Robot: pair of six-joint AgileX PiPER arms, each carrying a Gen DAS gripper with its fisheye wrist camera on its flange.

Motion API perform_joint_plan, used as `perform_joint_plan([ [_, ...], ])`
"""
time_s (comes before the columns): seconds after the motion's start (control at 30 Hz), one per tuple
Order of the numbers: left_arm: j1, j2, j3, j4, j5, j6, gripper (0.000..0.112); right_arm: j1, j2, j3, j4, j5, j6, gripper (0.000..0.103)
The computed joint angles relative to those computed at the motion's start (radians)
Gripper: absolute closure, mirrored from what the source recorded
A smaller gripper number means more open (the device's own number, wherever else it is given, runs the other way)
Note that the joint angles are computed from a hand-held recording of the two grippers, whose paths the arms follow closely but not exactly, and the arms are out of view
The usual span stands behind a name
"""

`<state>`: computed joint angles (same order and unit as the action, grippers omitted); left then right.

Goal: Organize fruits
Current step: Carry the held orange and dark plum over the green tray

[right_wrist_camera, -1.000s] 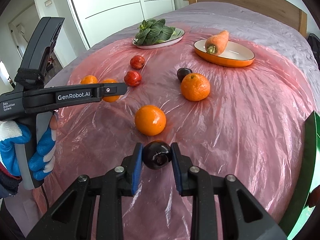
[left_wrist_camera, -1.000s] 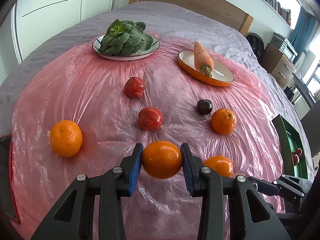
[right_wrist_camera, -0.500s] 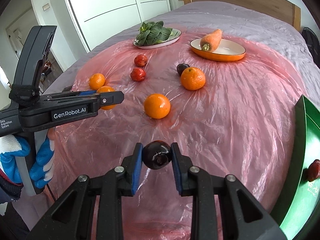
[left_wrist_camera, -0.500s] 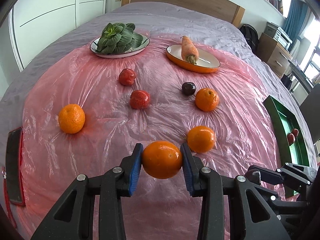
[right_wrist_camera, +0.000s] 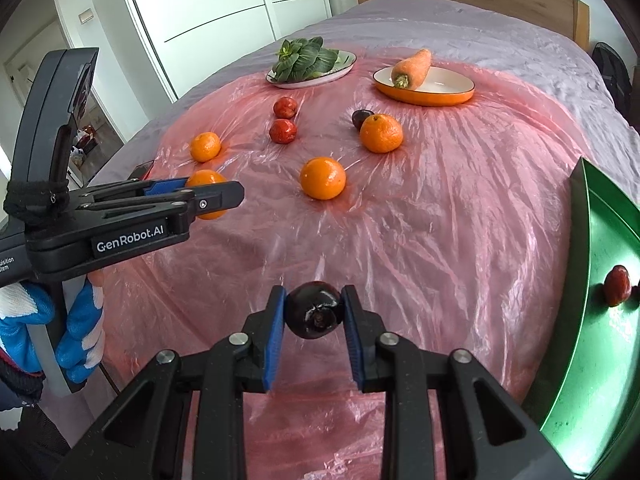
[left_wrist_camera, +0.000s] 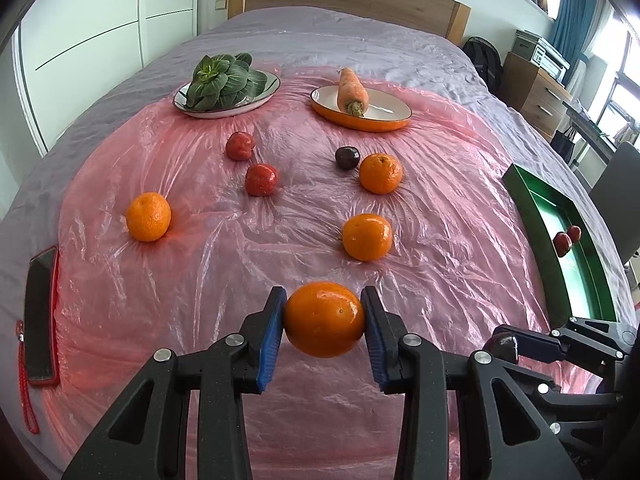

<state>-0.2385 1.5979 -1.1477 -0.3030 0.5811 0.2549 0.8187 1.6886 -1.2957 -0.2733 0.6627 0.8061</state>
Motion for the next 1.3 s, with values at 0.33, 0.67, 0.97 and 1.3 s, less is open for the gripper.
perform_joint_plan([
  [0.33, -0.041, -0.095, 0.056, 0.050, 0.021, -0.051, 0.079, 0.067, -0.085, 0.068, -0.060, 0.040, 0.117, 0.063],
  [0.67, -0.180, -0.162, 0.087, 0.151, 0.048, -0.165, 0.079, 0.134, -0.221, 0.204, -0.134, 0.073, 0.270, 0.063],
  [0.97, -0.383, -0.178, 0.086, 0.222, 0.091, -0.288, 0.079, 0.184, -0.410, 0.376, -0.209, 0.139, 0.450, 0.063],
  [1.3, -0.609, -0.137, 0.008, 0.250, 0.144, -0.381, 0.079, 0.268, -0.642, 0.567, -0.285, 0.258, 0.676, 0.063],
])
